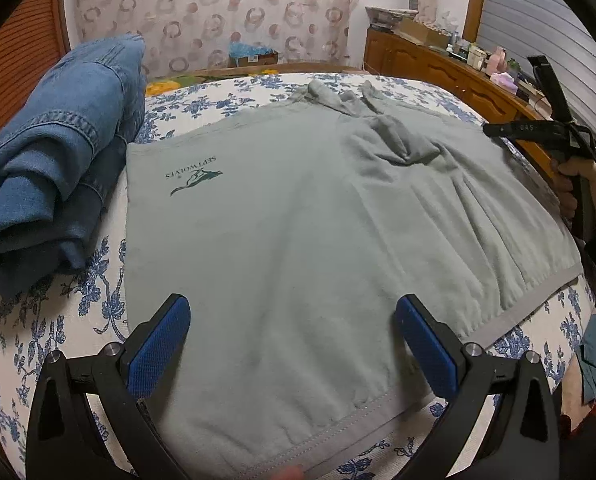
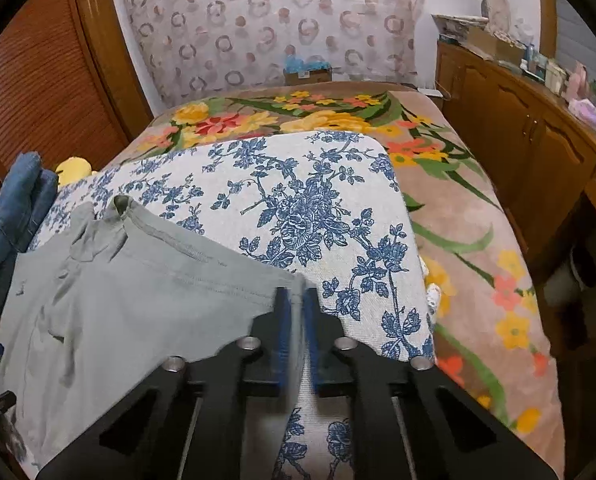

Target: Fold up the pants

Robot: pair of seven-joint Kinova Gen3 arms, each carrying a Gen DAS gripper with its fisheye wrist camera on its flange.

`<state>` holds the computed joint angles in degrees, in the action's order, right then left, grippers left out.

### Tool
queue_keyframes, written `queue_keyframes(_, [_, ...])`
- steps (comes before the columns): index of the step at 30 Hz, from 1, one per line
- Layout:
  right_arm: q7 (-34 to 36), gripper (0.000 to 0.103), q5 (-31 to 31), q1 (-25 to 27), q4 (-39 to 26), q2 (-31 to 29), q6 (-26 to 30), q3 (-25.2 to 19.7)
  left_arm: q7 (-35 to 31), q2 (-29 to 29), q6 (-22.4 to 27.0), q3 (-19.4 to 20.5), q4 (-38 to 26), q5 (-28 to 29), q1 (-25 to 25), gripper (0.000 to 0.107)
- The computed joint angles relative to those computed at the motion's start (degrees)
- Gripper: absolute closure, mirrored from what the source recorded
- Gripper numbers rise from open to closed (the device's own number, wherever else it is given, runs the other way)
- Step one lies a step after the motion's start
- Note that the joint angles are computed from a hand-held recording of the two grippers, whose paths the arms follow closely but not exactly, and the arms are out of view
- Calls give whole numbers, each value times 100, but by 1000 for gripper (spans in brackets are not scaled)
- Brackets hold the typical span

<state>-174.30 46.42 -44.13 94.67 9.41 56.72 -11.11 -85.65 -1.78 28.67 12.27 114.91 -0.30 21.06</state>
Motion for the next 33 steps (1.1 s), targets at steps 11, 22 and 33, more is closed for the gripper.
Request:
queue_keyframes(11, [-450, 99, 165, -242, -7, -153, 723, -201, 303, 71, 77, 56, -69, -375, 65, 4])
queue_keyframes(22, [-491, 50, 653, -1015, -235, -81, 1270, -656, 410, 73, 103, 53, -75, -489, 112, 4])
queue_keyframes(33, [-116, 37, 468, -2242, -824, 717, 1631, -564, 416, 74, 108, 52, -79, -496, 114, 4])
